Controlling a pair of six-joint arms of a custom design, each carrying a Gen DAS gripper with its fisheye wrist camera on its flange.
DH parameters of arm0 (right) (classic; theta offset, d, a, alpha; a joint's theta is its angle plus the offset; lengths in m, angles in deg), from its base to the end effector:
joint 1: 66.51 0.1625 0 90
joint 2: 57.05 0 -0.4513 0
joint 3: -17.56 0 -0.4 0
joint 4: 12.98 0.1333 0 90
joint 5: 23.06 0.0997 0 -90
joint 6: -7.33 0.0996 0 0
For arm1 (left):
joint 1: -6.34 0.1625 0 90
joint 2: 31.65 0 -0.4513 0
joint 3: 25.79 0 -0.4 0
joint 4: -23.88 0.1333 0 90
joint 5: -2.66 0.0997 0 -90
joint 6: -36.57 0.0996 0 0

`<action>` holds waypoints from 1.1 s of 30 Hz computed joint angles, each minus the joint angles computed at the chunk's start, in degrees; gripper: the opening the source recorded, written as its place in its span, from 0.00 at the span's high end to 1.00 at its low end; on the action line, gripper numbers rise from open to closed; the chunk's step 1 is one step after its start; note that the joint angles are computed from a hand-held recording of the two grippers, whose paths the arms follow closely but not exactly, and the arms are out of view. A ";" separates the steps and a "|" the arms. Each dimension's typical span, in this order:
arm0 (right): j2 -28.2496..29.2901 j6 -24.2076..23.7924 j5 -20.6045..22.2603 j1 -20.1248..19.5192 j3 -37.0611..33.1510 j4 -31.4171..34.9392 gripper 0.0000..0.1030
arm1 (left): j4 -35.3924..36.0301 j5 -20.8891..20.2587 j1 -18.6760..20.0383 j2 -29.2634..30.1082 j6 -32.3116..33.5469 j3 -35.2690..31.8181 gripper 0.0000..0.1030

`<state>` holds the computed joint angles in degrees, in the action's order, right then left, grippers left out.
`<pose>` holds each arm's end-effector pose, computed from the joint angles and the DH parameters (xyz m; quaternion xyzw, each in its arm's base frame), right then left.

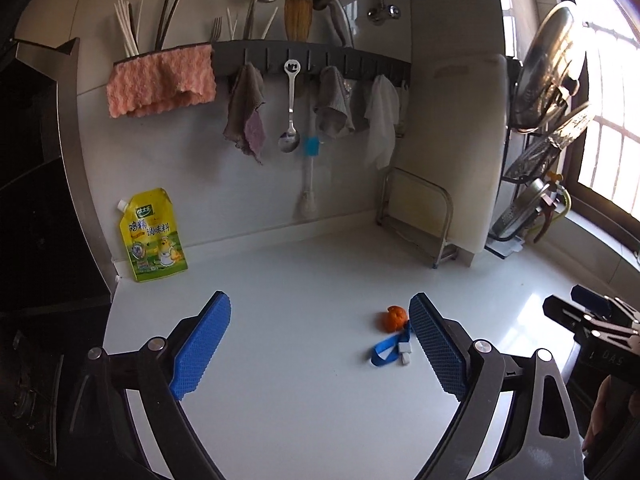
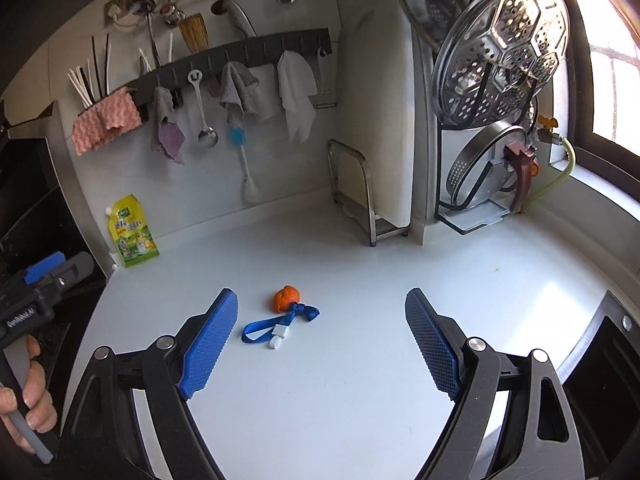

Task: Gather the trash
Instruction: 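Raise both open tools from the basket toward the orange peel and blue strap, then close the right tool on the blue strap and lift it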

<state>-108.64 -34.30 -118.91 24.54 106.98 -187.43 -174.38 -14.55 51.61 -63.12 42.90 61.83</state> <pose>0.1366 -0.7344 0.2752 0.3150 -0.8616 0.3544 0.1810 -0.3249 -0.6525 0.1265 0.0765 0.7649 -0.5092 0.3871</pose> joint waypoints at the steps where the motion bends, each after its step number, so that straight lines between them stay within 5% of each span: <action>1: 1.47 -0.36 -0.84 -0.08 -1.41 0.82 0.20 | 0.27 0.32 0.82 0.54 0.25 -1.15 0.14; 16: 18.67 -1.40 -10.28 0.30 -19.51 11.76 0.20 | 11.70 -0.91 8.09 4.10 -5.40 -6.38 0.14; 33: 26.32 -4.99 -16.89 1.12 -27.87 11.43 0.21 | 16.82 -4.36 10.65 5.16 -9.39 -7.53 0.14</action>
